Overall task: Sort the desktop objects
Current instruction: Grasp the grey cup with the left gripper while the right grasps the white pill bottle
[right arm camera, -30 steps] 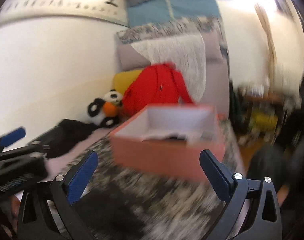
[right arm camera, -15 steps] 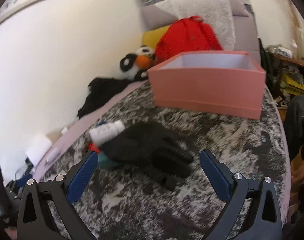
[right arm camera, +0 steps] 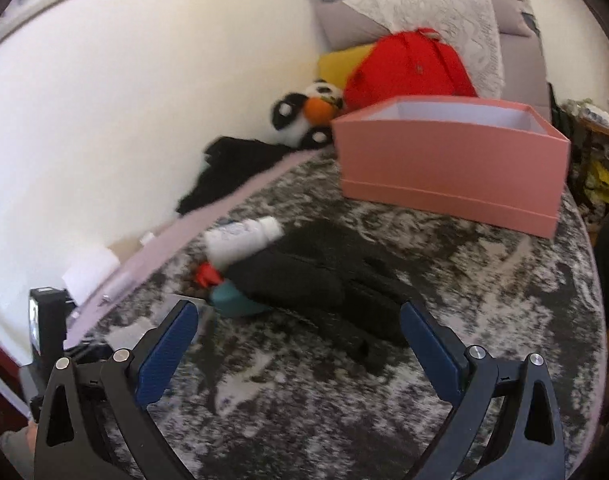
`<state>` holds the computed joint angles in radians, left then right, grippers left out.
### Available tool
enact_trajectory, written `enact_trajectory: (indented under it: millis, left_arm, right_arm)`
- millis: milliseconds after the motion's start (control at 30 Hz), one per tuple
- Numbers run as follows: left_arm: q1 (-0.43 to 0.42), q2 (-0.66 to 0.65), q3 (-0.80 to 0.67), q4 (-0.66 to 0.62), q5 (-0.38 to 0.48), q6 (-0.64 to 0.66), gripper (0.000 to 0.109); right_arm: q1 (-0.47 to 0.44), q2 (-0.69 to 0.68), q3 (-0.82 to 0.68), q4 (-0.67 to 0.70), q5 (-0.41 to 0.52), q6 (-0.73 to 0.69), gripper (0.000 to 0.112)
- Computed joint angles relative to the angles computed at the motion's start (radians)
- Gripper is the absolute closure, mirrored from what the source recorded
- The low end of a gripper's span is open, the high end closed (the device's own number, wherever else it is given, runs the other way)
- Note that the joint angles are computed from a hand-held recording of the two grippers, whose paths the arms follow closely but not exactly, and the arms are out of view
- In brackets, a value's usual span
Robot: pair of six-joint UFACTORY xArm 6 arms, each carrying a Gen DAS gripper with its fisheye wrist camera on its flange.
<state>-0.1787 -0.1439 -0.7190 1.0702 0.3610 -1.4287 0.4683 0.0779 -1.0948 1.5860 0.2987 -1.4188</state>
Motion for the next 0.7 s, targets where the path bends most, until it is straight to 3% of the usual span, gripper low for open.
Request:
enact_trajectory:
  millis: [100, 200, 367, 433, 600, 700]
  left_arm:
    - [-0.019, -0.007, -0.02, 0.131, 0.002, -0.087, 0.048]
    - [-0.008, 0.038, -0.041, 0.163, -0.022, -0.105, 0.048]
    - [0.027, 0.089, -0.041, 0.1, -0.111, -0.063, 0.048]
    - [0.046, 0.097, -0.038, 0.082, -0.154, -0.054, 0.048]
    - [0.057, 0.11, -0.038, 0.112, -0.202, -0.087, 0.048]
    - [0.069, 0.116, -0.04, 0.14, -0.239, -0.114, 0.048]
  right_arm:
    - [0.01, -0.009, -0.016, 0.102, 0.048, -0.171, 0.01]
    - [0.058, 0.062, -0.098, -0.005, 0.011, -0.188, 0.01]
    - [0.089, 0.26, -0.308, -0.324, 0.0, 0.03, 0.01]
    - [0.076, 0.334, -0.398, -0.436, 0.043, 0.166, 0.01]
    - [0.022, 0.561, -0.712, -0.686, 0.28, 0.552, 0.01]
    - [0.006, 0.674, -0.876, -0.745, 0.39, 0.665, 0.009]
